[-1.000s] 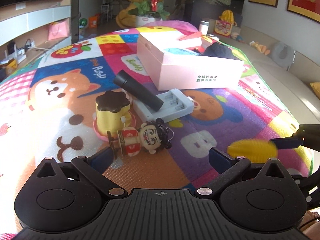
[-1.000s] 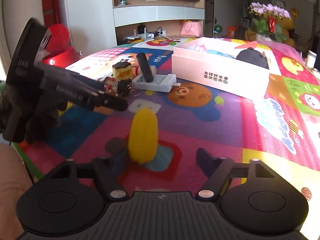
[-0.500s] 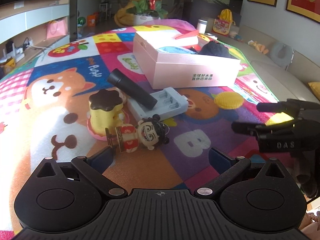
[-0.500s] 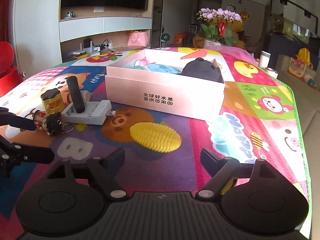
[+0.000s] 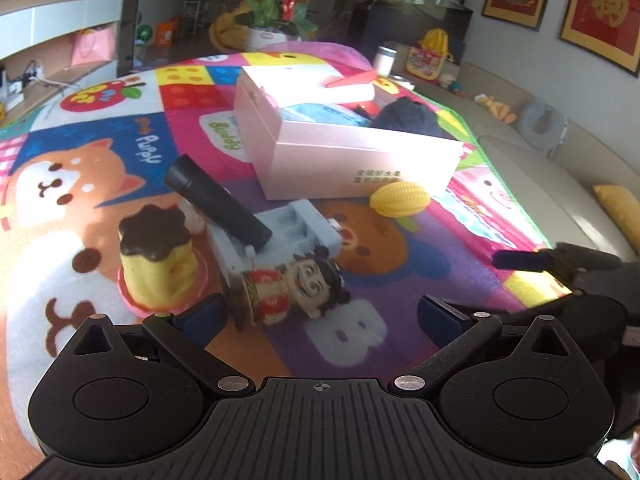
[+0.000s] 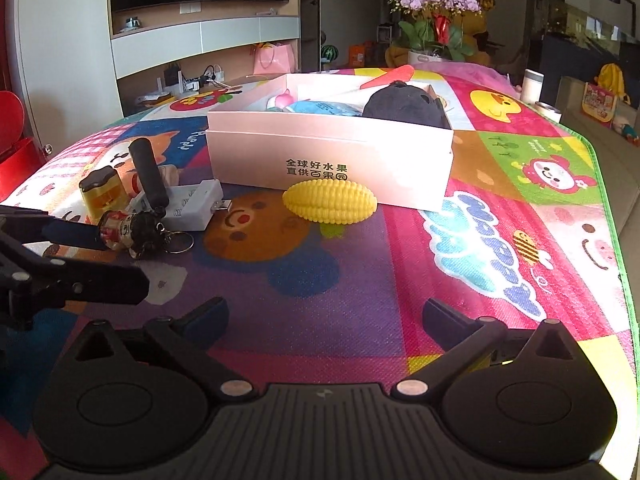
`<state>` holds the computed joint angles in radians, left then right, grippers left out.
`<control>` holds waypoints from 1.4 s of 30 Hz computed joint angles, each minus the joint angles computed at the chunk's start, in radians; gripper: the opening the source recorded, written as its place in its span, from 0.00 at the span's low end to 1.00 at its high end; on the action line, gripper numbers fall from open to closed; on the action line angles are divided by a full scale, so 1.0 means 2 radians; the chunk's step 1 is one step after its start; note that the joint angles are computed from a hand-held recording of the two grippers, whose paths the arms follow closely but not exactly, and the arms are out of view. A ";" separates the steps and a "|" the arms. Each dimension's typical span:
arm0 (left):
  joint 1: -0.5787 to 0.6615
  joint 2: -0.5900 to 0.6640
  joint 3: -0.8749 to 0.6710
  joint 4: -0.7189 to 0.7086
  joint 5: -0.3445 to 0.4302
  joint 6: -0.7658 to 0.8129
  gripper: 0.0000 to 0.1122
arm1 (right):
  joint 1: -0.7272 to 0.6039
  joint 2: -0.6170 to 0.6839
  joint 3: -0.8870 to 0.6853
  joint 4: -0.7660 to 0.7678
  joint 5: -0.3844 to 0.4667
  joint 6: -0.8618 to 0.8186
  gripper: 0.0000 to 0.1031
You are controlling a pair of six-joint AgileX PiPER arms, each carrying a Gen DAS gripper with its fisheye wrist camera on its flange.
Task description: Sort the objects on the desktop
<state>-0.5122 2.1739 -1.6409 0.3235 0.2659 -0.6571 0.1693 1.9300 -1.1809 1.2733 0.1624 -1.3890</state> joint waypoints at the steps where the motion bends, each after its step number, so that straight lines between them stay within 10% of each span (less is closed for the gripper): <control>1: 0.000 0.006 -0.011 0.009 0.004 -0.004 0.92 | 0.000 0.000 0.001 0.004 0.001 -0.004 1.00; 17: 0.050 0.104 -0.215 0.072 0.135 -0.037 0.92 | -0.001 -0.001 0.002 -0.001 0.002 -0.002 1.00; 27: 0.041 0.019 -0.068 0.085 0.052 -0.030 0.92 | -0.002 0.000 0.002 0.018 0.003 -0.021 1.00; 42: 0.011 0.073 -0.145 0.374 0.189 -0.223 0.92 | -0.002 0.000 0.002 0.031 0.004 -0.032 1.00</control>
<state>-0.4906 2.3206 -1.9305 1.0708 0.6444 -1.1032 0.1645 1.9297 -1.1770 1.3350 0.1706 -1.4526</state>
